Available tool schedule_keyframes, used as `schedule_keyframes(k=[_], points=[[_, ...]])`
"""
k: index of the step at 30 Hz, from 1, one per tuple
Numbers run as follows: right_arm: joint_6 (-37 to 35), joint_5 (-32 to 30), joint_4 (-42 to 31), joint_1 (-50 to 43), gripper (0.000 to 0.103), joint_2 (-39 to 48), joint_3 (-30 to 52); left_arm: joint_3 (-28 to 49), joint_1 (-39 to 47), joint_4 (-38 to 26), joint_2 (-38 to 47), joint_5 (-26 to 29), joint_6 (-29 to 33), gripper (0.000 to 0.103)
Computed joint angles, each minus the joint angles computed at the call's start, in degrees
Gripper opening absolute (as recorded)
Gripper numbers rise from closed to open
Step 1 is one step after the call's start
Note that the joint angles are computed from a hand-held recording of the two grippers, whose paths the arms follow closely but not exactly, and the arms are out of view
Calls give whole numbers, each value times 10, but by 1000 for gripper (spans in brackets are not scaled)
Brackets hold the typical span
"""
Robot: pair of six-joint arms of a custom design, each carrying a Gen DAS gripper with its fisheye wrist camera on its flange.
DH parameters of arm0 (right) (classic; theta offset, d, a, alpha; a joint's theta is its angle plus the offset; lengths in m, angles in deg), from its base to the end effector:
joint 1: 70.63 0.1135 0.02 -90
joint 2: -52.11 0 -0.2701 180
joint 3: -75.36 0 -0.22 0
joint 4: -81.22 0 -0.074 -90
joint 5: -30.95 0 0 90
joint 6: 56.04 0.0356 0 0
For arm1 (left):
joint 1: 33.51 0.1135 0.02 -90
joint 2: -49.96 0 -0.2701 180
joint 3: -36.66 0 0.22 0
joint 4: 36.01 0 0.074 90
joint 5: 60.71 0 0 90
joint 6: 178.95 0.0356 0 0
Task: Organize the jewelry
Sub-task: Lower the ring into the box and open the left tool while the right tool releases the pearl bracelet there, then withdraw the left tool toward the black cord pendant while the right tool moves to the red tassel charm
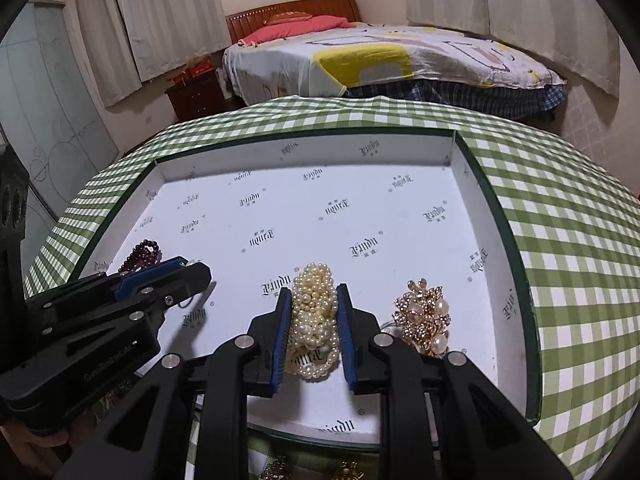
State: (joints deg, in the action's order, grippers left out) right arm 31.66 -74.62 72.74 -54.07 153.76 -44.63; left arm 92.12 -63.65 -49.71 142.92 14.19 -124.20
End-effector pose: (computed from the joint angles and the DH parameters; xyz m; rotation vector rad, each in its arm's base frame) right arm 0.2929 0.0971 0.1488 -0.5210 2.3956 0.4424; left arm 0.2437 -0.1308 0.1649 -0.2215 2.4215 -0.1911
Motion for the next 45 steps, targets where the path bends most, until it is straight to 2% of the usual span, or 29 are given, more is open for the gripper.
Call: schedule_keyframes(k=[3, 4, 8, 13, 18, 30, 36, 42, 45], points=[[6, -2, 1, -2, 37, 2, 2, 0, -6, 1, -2, -3, -5, 36], [7, -2, 3, -3, 39, 2, 1, 1, -8, 0, -1, -5, -7, 42], [6, -3, 5, -6, 39, -2, -3, -4, -9, 0, -9, -6, -18, 49], [6, 1, 17, -6, 39, -31, -23, -15, -17, -9, -41, -20, -26, 53], [10, 4, 19, -10, 39, -91, -49, -22, -46, -30, -87, -63, -30, 57], [10, 9, 22, -26, 39, -241, -151, -52, -183, -120, -212, -223, -87, 59], [12, 17, 28, -23, 39, -295, -202, -67, -259, -189, -243, -282, -169, 59], [7, 22, 18, -27, 39, -341, -236, -72, -339, -287, -259, -326, -282, 59], [5, 18, 13, -36, 39, -364, -252, -72, -385, -355, -263, -348, -363, 59]])
